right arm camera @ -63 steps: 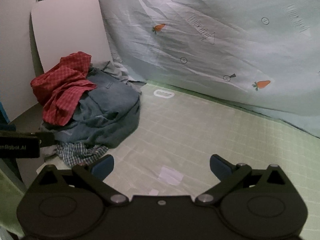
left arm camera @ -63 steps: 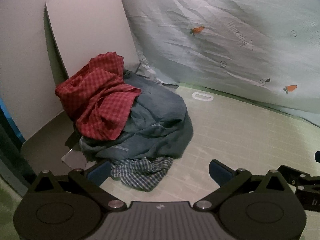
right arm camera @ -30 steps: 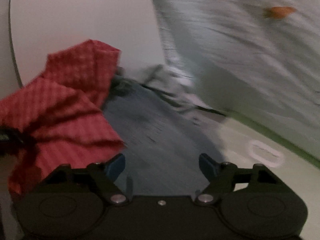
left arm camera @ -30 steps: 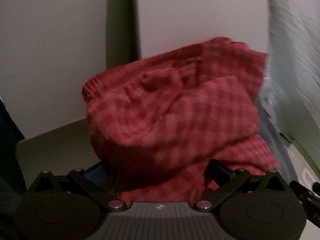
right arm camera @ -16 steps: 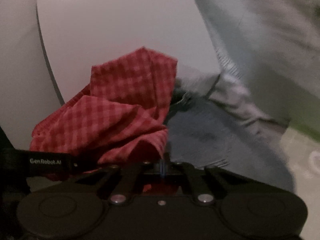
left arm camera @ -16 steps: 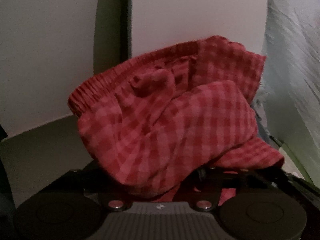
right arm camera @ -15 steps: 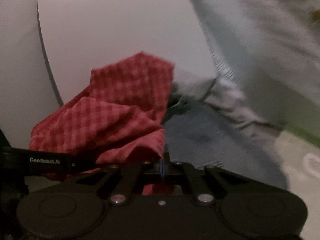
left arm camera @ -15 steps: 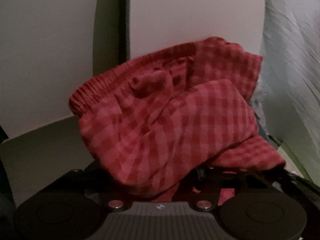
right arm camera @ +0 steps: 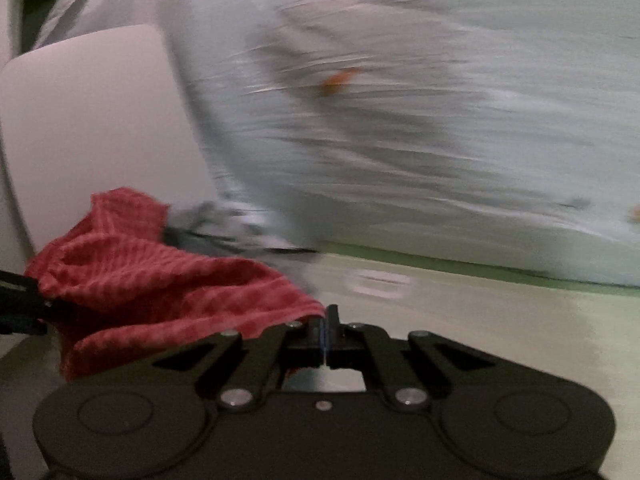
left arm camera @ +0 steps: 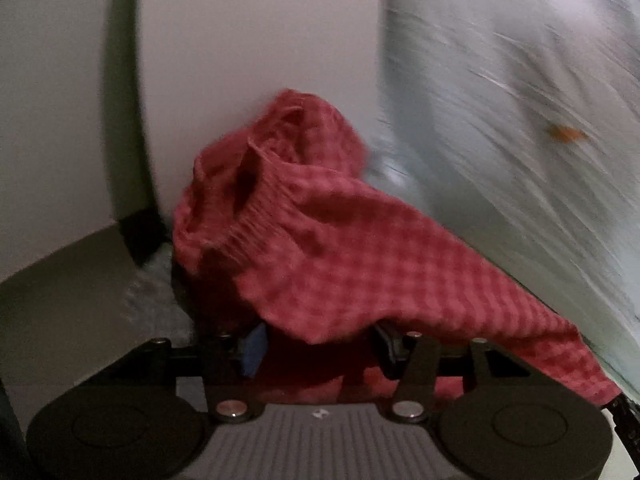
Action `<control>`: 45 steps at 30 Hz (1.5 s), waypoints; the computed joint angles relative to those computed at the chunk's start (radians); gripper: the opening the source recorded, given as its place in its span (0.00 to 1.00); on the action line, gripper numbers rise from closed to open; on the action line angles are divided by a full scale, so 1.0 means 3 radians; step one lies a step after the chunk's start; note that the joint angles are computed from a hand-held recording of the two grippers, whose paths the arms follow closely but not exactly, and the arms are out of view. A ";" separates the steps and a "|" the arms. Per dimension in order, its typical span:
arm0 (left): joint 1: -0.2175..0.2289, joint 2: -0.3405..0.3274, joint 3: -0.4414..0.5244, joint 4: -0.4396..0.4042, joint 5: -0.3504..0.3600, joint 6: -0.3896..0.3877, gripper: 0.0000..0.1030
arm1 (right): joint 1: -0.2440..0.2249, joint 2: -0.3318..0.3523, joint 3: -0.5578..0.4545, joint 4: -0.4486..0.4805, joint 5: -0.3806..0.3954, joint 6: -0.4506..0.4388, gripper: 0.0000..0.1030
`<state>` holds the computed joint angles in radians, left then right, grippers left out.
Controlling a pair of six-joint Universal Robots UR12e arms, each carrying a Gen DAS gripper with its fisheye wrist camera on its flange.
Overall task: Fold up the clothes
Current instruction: 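Carry the red shorts onto the green mat and release both grippers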
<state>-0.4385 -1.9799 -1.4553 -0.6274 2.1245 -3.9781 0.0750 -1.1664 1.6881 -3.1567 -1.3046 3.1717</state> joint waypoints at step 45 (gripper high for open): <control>-0.0761 -0.1223 0.1669 -0.1022 -0.1427 -0.0159 0.58 | -0.1912 -0.1017 0.1113 0.1010 -0.0608 -0.0215 0.85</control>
